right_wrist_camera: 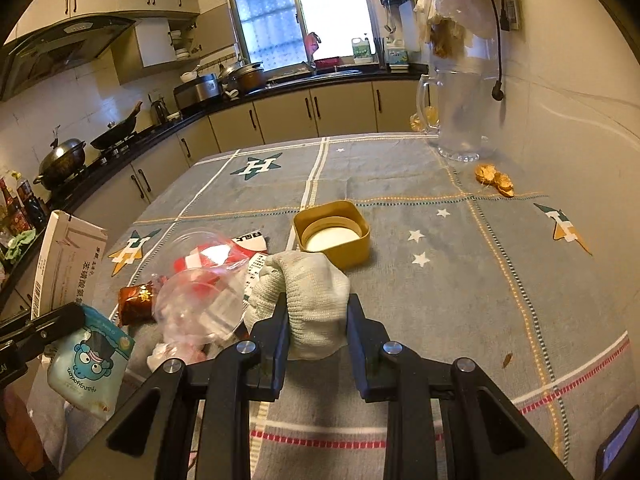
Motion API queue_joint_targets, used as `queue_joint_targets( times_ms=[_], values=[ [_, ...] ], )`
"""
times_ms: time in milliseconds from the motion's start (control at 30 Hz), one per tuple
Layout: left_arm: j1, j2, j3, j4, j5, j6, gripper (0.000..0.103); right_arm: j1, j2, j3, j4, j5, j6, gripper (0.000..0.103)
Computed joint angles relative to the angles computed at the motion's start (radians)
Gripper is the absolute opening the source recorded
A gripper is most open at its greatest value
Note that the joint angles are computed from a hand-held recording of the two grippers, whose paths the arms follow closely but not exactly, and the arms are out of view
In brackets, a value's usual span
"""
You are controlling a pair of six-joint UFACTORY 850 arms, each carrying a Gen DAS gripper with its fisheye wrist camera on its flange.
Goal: Collect trash
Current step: 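Grasp the white medicine box with the left tool while the right tool grasps the white glove, then regrip the white box lengthwise with the left tool and lift it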
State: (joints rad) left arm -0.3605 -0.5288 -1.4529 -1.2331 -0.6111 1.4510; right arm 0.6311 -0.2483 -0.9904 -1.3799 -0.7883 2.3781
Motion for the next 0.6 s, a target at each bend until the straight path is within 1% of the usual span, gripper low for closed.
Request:
queue_joint_targets(
  times_ms=[133, 267, 400, 500, 533, 600],
  values=[
    [0.023, -0.019, -0.020, 0.033, -0.042, -0.054, 0.026, 0.014, 0.010, 0.008, 0.006, -0.012, 0.007, 0.028],
    [0.031, -0.022, -0.008, 0.049, -0.028, -0.074, 0.027, 0.018, 0.018, 0.011, 0.016, -0.011, -0.003, 0.028],
    [0.052, -0.034, -0.007, 0.057, -0.046, -0.109, 0.027, 0.024, 0.023, 0.014, 0.019, -0.007, -0.005, 0.028],
    [0.065, -0.046, -0.019, 0.073, -0.053, -0.142, 0.037, 0.029, 0.021, 0.011, 0.025, -0.007, -0.008, 0.028],
    [0.068, -0.050, -0.024, 0.074, -0.057, -0.149, 0.042, 0.030, 0.021, 0.009, 0.027, -0.006, -0.009, 0.028],
    [0.074, -0.061, -0.037, 0.076, -0.059, -0.164, 0.043, 0.031, 0.019, 0.005, 0.028, -0.005, -0.013, 0.028]
  ],
)
